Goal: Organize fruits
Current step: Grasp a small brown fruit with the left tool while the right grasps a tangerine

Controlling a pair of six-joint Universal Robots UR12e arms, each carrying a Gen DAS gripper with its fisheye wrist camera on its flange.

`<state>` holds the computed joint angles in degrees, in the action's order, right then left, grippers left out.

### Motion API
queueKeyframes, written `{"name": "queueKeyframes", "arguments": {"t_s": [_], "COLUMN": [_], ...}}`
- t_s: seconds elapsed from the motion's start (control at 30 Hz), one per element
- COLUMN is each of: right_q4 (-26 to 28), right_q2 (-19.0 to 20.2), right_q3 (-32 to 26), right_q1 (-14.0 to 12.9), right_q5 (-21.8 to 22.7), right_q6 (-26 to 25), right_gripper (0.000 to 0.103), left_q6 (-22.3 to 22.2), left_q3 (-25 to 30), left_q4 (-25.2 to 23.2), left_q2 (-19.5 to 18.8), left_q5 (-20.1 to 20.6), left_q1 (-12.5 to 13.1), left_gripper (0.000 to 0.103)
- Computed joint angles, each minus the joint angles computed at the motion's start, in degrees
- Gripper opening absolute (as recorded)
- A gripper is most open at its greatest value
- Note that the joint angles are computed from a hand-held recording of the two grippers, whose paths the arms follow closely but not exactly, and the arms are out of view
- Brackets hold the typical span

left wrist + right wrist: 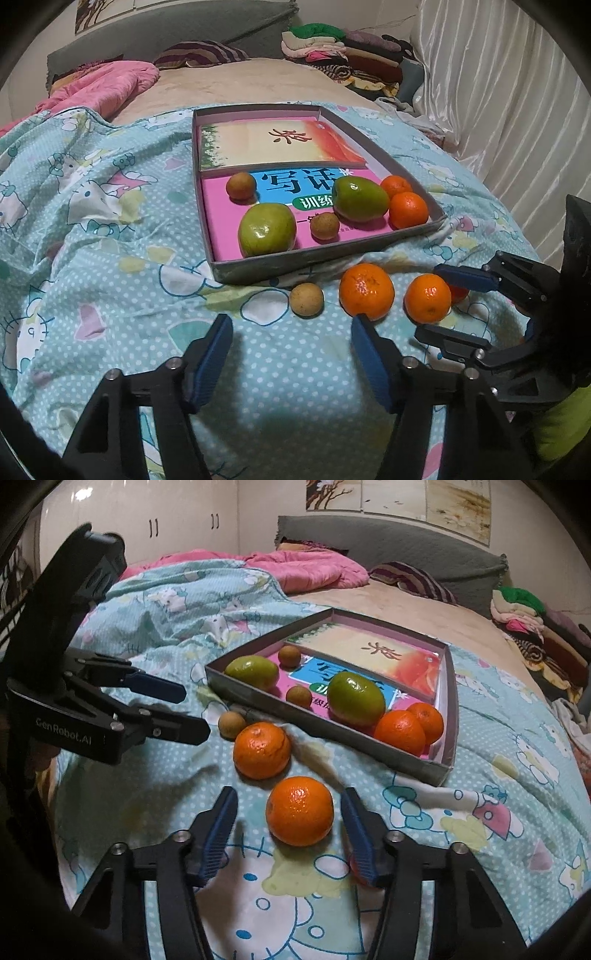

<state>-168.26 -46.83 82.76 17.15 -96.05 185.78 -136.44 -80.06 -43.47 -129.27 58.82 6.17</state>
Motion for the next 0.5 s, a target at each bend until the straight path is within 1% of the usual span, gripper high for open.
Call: {"name": "queueKeyframes", "arguments": {"t_s": [0.03, 0.1, 0.17, 0.23, 0.3, 0.33, 0.5], "right_q4": [0.2, 0.4, 1.0, 1.8, 2.4, 2.2, 1.2], "right_q2": [0.1, 0.3, 0.5, 0.9, 1.1, 1.1, 1.0], "right_q3": [-0.1, -0.3, -0.6, -1.0, -1.4, -1.4, -1.0], "right_q1": [0.0, 0.1, 0.1, 0.2, 0.2, 0.1, -0.3], "right_q5": [-0.1, -0.5, -0.7, -1.3, -1.6, -1.5, 0.0], "right_q6": [-0.2, -0.5, -0.6, -0.6, -0.4, -0.3, 0.7], "right_gripper": [0.051, 0.050, 0.049, 0.045, 0.042, 0.039, 0.040], "left_q6": [0.1, 0.7, 1.2, 1.8, 2.0, 1.9, 0.9], "left_q3": [0.0, 0.0, 0.0, 0.1, 0.3, 0.4, 1.2], "left_q4": [-0.2, -0.7, -0.9, -1.2, -1.2, -1.2, -1.1], "left_q2": [0.0, 0.0, -0.1, -0.1, -0.4, -0.5, -1.2], "left_q5": [-0.1, -0.3, -0.4, -0.2, 0.4, 0.7, 0.5], "left_q1": [0.0, -0.1, -0.1, -0.3, -0.5, -0.6, -0.7], "left_gripper": [0.062, 0.058, 0.055, 0.052, 0.046, 0.045, 0.035]}}
